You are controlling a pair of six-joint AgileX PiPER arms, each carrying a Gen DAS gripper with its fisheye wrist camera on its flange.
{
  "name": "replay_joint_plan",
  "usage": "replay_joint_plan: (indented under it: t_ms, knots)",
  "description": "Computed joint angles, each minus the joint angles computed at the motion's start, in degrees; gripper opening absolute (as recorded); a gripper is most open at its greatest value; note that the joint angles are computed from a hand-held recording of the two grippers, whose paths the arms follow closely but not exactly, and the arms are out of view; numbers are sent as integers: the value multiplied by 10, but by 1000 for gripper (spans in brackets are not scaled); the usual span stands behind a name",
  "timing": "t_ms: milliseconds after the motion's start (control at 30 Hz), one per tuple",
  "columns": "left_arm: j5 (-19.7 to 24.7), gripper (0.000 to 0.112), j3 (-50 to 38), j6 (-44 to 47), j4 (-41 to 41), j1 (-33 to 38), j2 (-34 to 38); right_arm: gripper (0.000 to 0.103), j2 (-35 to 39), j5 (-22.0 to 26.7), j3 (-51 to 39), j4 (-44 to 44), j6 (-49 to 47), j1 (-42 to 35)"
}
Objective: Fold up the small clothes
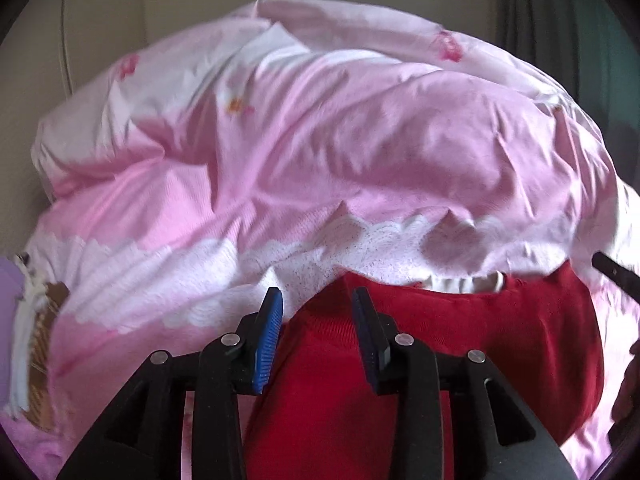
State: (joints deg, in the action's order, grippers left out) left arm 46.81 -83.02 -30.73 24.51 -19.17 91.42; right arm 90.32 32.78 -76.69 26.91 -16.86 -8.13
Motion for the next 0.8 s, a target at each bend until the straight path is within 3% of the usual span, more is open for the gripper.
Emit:
replay_joint_plan:
  t_ms: [100, 200, 300, 400, 567, 633, 667, 800]
  knots:
    - [-1, 39, 17, 39, -18, 2, -18, 55, -25, -2, 17, -13, -25, 5]
    - [-1, 39, 17, 88, -46, 18, -5, 62, -37, 2, 32, -1, -73, 1]
    - [13, 39, -19, 173, -137, 50, 34, 62, -32, -1, 38, -10, -83, 3]
    - [35, 54, -55, 229, -197, 66, 74, 62, -13, 12, 28, -6, -90, -1]
    - [31, 51, -57, 212, -163, 59, 98, 62, 41, 39, -13, -30, -53, 4]
    - [15, 43, -42, 187, -127, 51, 101, 49, 61, 55, -27, -25, -52, 2]
    - [4, 40, -32, 170, -105, 45, 101, 33, 70, 63, -31, -10, -70, 1]
    - [-20, 32, -14, 101, -53, 42, 107, 26, 62, 9, -9, -85, -27, 34]
